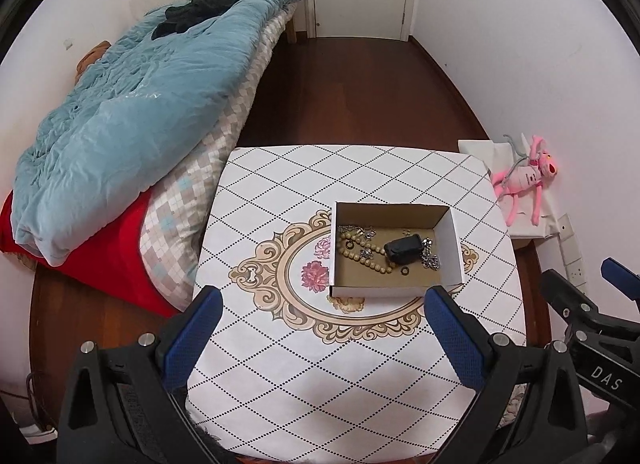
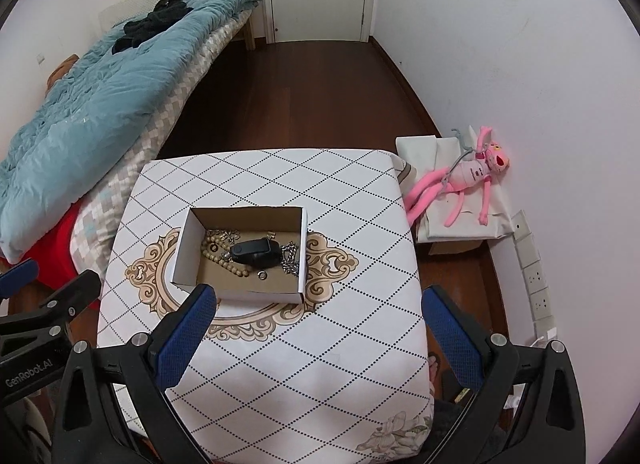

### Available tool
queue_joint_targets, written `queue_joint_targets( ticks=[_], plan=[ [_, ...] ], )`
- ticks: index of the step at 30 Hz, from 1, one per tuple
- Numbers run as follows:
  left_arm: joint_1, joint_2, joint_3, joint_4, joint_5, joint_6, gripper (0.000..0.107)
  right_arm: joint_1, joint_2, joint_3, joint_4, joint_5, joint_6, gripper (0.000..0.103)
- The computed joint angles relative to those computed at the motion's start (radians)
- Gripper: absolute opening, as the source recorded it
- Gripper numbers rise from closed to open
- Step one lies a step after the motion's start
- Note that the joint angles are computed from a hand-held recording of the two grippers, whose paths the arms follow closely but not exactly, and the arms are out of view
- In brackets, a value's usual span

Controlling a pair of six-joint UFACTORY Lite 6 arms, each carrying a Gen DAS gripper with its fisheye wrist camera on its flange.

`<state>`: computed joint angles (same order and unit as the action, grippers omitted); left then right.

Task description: Organize jewelry

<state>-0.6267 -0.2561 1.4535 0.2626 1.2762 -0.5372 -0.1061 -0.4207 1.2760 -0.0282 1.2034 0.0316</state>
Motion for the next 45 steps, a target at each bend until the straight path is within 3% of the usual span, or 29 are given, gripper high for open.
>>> queue_joint_targets(
  ticks=[45],
  plan=[
    [-0.006,-0.022,-0.025,-0.006,0.0,0.008,0.103,-0.008,-0.001,0.009,0.008,0.022,-0.029,0.103]
  ],
)
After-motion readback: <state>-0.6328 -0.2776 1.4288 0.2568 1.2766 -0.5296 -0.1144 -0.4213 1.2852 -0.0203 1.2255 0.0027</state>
